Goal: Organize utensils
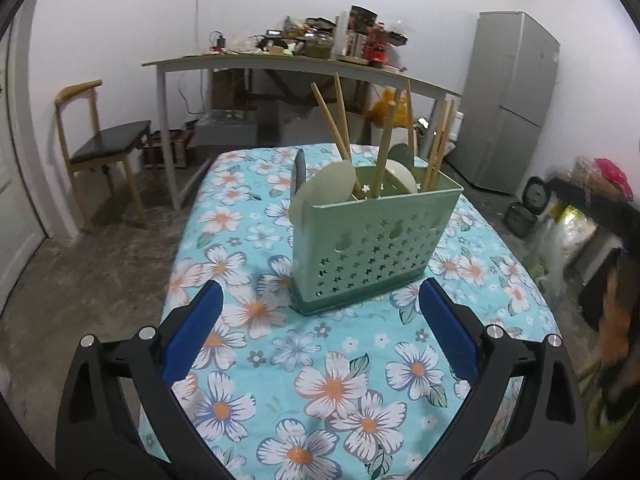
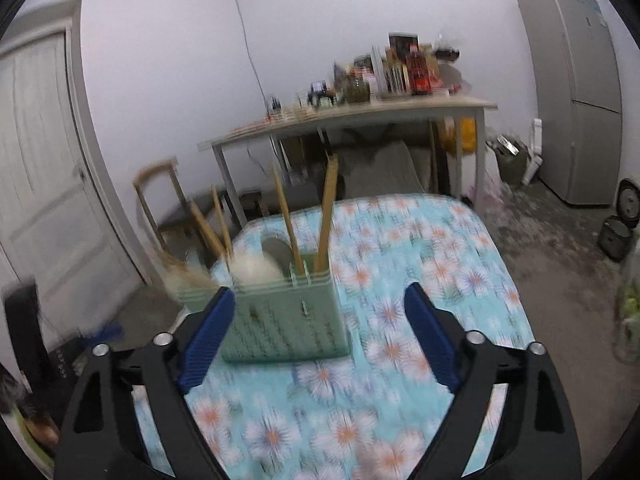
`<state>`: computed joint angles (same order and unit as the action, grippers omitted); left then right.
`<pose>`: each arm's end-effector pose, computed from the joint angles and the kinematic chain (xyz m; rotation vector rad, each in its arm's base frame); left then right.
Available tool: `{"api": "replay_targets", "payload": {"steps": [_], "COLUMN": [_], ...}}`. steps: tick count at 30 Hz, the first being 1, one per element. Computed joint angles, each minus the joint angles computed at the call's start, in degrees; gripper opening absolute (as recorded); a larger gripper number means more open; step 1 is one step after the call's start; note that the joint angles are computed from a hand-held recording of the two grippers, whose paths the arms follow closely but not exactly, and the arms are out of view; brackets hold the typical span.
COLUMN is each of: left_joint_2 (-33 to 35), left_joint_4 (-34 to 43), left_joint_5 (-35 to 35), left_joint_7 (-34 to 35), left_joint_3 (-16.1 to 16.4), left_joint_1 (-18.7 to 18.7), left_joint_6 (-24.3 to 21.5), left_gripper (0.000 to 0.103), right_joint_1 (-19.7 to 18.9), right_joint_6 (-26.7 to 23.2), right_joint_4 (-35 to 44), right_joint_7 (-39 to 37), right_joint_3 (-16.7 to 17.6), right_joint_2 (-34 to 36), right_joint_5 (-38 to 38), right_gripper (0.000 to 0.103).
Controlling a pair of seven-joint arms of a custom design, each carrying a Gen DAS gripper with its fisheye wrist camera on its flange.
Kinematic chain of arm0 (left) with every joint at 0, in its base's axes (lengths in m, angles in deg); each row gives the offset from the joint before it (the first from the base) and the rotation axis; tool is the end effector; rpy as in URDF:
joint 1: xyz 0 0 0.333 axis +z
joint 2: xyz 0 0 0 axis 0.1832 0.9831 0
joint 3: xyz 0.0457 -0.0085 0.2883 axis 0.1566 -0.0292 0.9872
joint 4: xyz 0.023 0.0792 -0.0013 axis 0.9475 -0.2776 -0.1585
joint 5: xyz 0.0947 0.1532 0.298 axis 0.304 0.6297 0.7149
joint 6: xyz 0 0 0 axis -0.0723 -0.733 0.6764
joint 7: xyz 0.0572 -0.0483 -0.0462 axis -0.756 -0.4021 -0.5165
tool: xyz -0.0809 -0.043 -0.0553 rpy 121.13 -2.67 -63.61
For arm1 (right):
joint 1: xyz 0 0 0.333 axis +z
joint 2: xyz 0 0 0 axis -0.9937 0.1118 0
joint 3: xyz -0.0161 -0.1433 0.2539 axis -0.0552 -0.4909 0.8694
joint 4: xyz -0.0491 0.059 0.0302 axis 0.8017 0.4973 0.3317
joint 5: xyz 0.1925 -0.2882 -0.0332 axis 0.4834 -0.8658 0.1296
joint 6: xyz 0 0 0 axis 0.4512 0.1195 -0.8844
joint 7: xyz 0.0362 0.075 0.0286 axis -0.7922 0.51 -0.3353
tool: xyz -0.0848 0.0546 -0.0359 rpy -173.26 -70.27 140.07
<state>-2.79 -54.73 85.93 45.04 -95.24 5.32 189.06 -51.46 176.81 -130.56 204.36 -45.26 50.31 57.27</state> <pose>0.5790 -0.1590 0.6221 -1.5754 1.8664 -1.0565 0.5691 0.3333 0.6570 -1.5024 1.5790 -0.6313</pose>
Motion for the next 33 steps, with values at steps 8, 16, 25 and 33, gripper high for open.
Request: {"api": "replay_targets", "payload": {"steps": [8,16,25,33], "left_joint_2": [-2.64,-5.32,-7.32,-4.91], "left_joint_4": [-1.96,-3.97,-7.15,-2.3], "left_joint_5": [21.1,27.99,23.84,29.1], "left_joint_7": [-21.1,-30.68,-31.22,-34.05], "left_joint_3": [2.63,2.08,1.09,0.51], "left_joint_1": [-2.31,-2.0,-1.74,-3.03], "left_joint_6": [0.06,-4.32,-3.99,-12.89], "left_gripper": [0.095,0.095,0.095,0.095], "right_joint_1": [2.22,2.14,1.88,2.07], "right_joint_6": [-8.69,-14.02,-16.49,-18.5], "right_joint_4": [-8.54,-11.44,-12.9,-11.79], "right_joint_7": [3.24,7.81,10.54,11.05], "right_joint_3": [2.04,4.64,6.84,7.31], "right_joint_2": [-5.81,-8.58,-10.45,-9.96], "right_joint_5": [-6.92,-11.86,-16.7,-17.55], "right_gripper": [0.096,0.097,0.097,0.097]}}
